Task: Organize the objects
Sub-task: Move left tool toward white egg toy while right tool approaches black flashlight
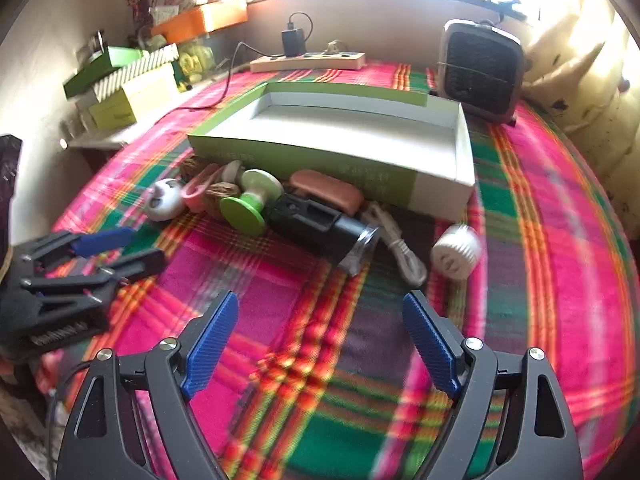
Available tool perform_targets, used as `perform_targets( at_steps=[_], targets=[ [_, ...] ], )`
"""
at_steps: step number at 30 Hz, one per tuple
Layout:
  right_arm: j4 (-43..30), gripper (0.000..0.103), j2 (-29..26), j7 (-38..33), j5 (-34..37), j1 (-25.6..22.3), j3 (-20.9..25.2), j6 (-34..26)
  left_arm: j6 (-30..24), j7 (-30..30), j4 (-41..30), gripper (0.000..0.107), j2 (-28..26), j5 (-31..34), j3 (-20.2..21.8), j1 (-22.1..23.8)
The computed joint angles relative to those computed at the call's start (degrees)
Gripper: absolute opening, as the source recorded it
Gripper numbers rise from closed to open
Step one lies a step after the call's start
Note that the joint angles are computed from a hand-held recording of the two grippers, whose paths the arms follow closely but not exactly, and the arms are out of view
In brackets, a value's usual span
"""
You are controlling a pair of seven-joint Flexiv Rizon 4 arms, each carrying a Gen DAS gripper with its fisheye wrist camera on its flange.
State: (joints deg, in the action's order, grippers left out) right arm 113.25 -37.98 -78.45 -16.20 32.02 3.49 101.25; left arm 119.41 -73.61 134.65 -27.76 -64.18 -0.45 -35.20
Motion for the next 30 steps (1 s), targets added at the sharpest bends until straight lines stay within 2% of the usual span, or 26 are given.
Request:
perform_targets(
  at_steps=[1, 2, 4, 6, 8, 10, 11, 12, 15, 21, 25, 27, 30],
  targets=[
    [0.16, 0.083, -0.01, -0.45, 0.55, 1.84, -2.06, 1.06, -0.08, -0.40, 0.13, 0.057, 0.10, 0.39, -0.06, 0.40],
    [-0.07, 0.083, -0.14, -1.05, 0.77, 2.09, -2.26, 1.43, -0.19, -0.55, 0.21, 0.057, 0.16, 0.50, 0.02, 0.59],
    [-1.47, 0.081, -0.76, -2.52, -0.32, -1.53, 1.58, 0.51, -0.63, -1.67, 0.60, 0.057, 0.49, 2.23, -0.05, 1.70],
    [-2.24, 0.076, -1.20, -2.45, -2.13, -2.62, 2.21, 0.04, -1.67, -4.42, 1.33, 0.057, 1.22, 6.59, -0.52, 4.20],
    [-3.31, 0.075, -1.75, -3.67, -3.35, -4.43, 4.02, -0.22, -2.75, -5.59, 1.24, 0.057, 1.37, 8.49, 0.56, 4.46],
    [-5.35, 0.074, -3.20, -6.07, -5.75, -9.34, 9.61, -1.93, -3.69, -5.70, 0.71, 0.057, 1.15, 8.74, 2.14, 3.68],
    [-6.19, 0.072, -3.81, -6.37, -6.69, -10.48, 11.00, -2.86, -3.95, -6.78, 0.72, 0.057, 1.21, 10.21, 2.14, 4.43],
    [-6.98, 0.067, -4.47, -7.29, -7.31, -11.93, 12.80, -3.87, -4.33, -7.56, 0.70, 0.057, 1.26, 11.45, 2.36, 4.89],
    [-8.16, 0.059, -5.54, -9.42, -7.69, -13.93, 15.62, -5.93, -5.75, -7.53, -0.12, 0.057, 0.88, 11.78, 4.84, 3.26],
    [-7.92, 0.054, -5.72, -12.92, -6.34, -16.78, 19.64, -7.35, -7.19, -9.32, -0.56, 0.057, 0.77, 14.28, 6.93, 3.08],
    [-8.56, 0.053, -6.48, -16.96, -5.44, -20.76, 25.34, -11.13, -8.10, -10.12, -0.88, 0.057, 0.58, 15.32, 8.63, 2.21],
    [-9.14, 0.053, -6.66, -18.24, -4.27, -20.50, 25.46, -11.84, -9.10, -9.51, -1.53, 0.057, 0.17, 14.33, 10.66, 0.37],
    [-10.33, 0.053, -6.65, -18.29, -2.45, -17.95, 22.89, -12.37, -10.36, -8.98, -2.38, 0.057, -0.50, 13.74, 13.18, -1.61]
  ],
)
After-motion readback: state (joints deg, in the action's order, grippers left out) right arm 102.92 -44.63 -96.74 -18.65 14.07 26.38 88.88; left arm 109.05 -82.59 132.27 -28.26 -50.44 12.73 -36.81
